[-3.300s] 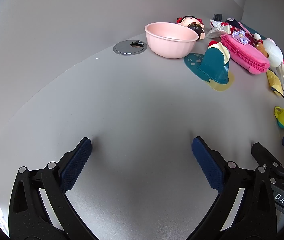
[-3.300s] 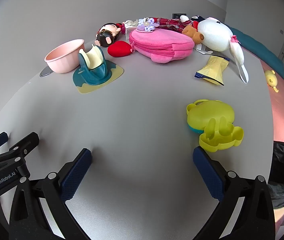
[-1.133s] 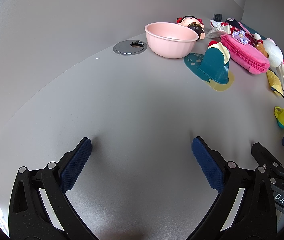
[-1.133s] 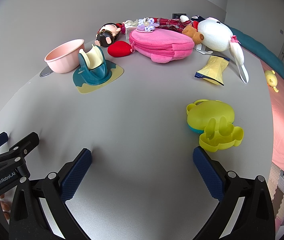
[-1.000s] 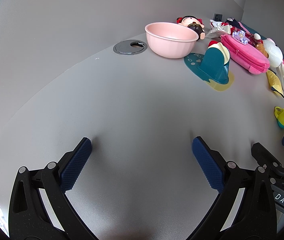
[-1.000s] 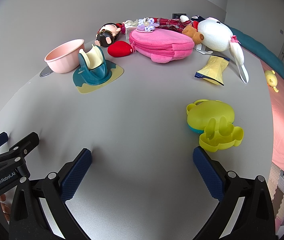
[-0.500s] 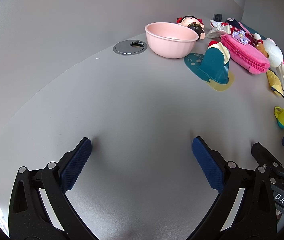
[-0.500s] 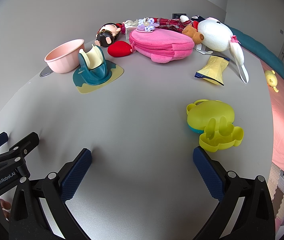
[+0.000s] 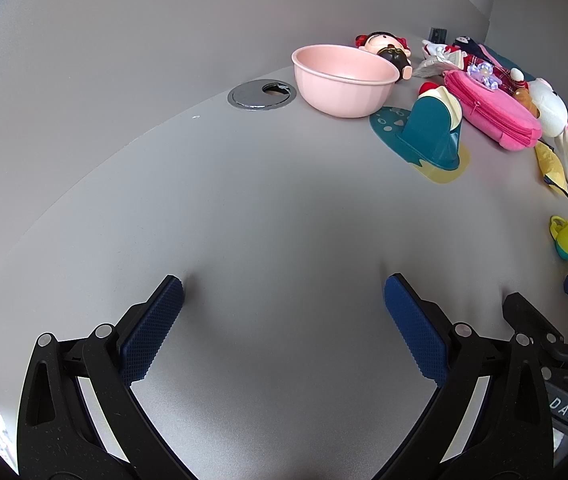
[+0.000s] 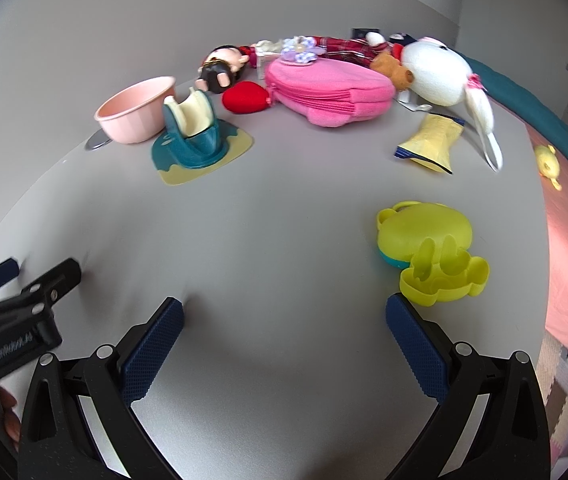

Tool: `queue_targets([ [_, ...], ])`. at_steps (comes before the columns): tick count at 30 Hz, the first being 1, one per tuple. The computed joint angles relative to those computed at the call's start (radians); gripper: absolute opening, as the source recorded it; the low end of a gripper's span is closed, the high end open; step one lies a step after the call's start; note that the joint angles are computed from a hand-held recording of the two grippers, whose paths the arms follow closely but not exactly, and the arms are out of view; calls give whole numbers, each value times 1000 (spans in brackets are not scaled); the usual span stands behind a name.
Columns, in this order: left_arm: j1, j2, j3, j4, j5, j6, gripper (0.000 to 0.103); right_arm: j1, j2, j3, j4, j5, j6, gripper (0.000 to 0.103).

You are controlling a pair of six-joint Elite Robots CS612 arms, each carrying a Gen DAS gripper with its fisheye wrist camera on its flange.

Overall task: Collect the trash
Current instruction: 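Grasp the yellow-green toy with the right gripper while the left grasps the teal cup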

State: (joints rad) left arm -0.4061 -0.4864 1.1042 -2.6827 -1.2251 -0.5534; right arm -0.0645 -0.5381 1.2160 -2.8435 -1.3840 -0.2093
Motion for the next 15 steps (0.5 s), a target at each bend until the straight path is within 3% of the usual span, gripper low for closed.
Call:
queue_targets([
  [4, 6, -10, 25, -90, -46, -36, 97, -17, -9, 5, 23, 59, -50, 101],
  [7, 3, -19, 29, -123, -31, -45, 97, -37, -24, 16, 15, 110, -77, 101],
  [11, 6, -6, -43, -78, -73, -39, 97, -67, -37, 8, 72, 169, -107, 101],
  [15, -8, 17, -113, -34, -52, 24, 97, -94, -35, -13, 139, 209, -128, 101],
])
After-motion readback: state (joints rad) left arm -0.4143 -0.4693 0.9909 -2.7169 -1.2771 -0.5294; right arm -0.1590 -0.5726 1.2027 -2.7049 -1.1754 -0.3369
